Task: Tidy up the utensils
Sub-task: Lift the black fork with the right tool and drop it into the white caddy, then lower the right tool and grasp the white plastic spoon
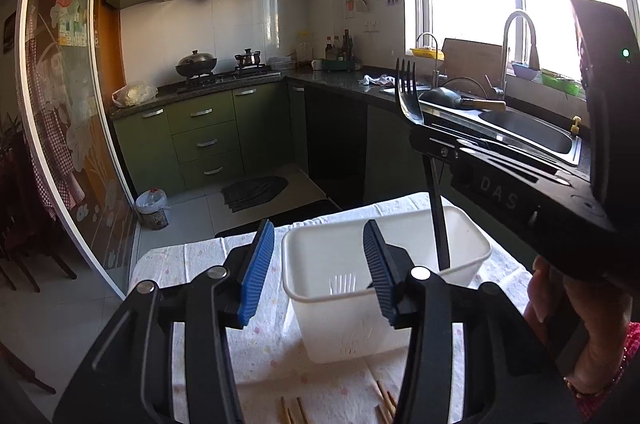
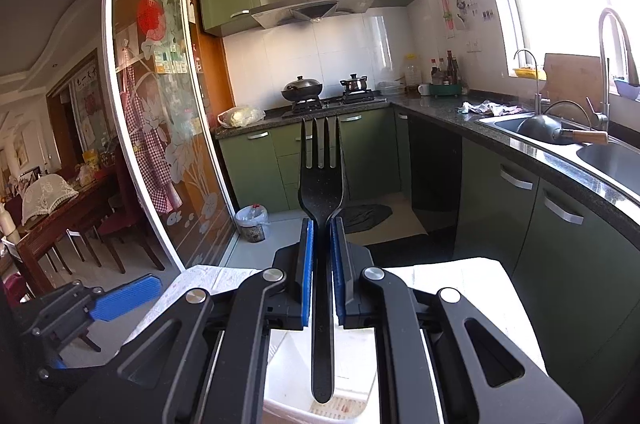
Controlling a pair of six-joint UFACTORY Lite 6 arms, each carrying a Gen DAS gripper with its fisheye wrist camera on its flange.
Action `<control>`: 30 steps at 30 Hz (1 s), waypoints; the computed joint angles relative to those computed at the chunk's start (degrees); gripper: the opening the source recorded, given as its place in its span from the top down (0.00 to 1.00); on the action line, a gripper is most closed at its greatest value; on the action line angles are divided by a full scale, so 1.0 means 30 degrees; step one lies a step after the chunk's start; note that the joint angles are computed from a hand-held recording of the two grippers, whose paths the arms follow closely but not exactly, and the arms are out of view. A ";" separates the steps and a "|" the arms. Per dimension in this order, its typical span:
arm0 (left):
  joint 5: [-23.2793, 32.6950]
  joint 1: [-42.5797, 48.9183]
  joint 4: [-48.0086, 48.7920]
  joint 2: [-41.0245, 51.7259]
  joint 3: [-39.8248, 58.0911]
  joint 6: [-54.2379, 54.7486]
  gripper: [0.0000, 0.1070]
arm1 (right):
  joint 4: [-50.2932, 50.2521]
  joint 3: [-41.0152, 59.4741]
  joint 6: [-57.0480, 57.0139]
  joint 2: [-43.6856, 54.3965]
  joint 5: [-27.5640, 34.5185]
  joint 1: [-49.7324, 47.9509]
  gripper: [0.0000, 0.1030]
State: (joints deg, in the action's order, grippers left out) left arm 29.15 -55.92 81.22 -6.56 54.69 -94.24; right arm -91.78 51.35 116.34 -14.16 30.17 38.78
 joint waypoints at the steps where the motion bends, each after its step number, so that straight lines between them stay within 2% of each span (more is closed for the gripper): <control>1: 0.0036 -0.0145 -0.1194 -0.0436 -0.0229 0.1091 0.58 | -0.0169 -0.0324 0.0245 -0.0024 0.0151 0.0131 0.91; 7: 0.0252 -0.0525 -1.0424 -0.2169 -0.1342 0.9159 0.58 | -0.0247 -0.1800 0.1030 -0.0504 0.1482 0.1600 0.90; 8: 0.0213 -0.0465 -1.1852 -0.2326 -0.1656 1.0387 0.58 | -0.0135 -0.2063 0.0954 -0.0699 0.1761 0.1918 0.87; 10: 0.0270 -0.0301 -1.4335 -0.2490 -0.2286 1.2545 0.58 | 0.0112 -0.2821 0.0928 -0.1366 0.2621 0.2745 0.71; 13: 0.0180 0.0125 -1.8122 -0.2986 -0.3574 1.5778 0.58 | 0.1082 -0.4012 0.0385 -0.2944 0.3879 0.4195 0.71; 16: 0.0215 0.0242 -2.0445 -0.3537 -0.4852 1.7542 0.58 | 0.3083 -0.5518 -0.0377 -0.5292 0.5388 0.6522 0.71; 19: 0.0366 -0.0231 -2.0144 -0.4231 -0.5794 1.6594 0.58 | 0.6051 -0.7193 -0.1507 -0.7578 0.5495 0.8914 0.71; 21: 0.0727 -0.0373 -1.9758 -0.4978 -0.6131 1.5962 0.58 | 0.8682 -0.7788 -0.2812 -0.7618 0.3828 0.9346 0.71; 24: 0.2014 -0.1382 -1.7925 -0.6089 -0.6244 1.3879 0.58 | 1.1767 -0.9119 -0.4127 -0.6413 -0.1037 0.8838 0.74; 26: 0.2916 -0.2099 -1.6911 -0.6621 -0.6114 1.2831 0.58 | 1.0994 -0.9091 -0.2667 -0.4034 -0.2605 0.9674 0.74; 30: 0.4289 -0.3437 -1.5642 -0.7663 -0.6124 1.1243 0.58 | 0.8121 -0.8128 0.0739 -0.0230 -0.4058 1.0521 0.74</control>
State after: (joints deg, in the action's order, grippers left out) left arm 42.02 -66.23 34.29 -29.55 36.32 -60.51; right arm -67.42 26.96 118.55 -14.85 17.99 70.35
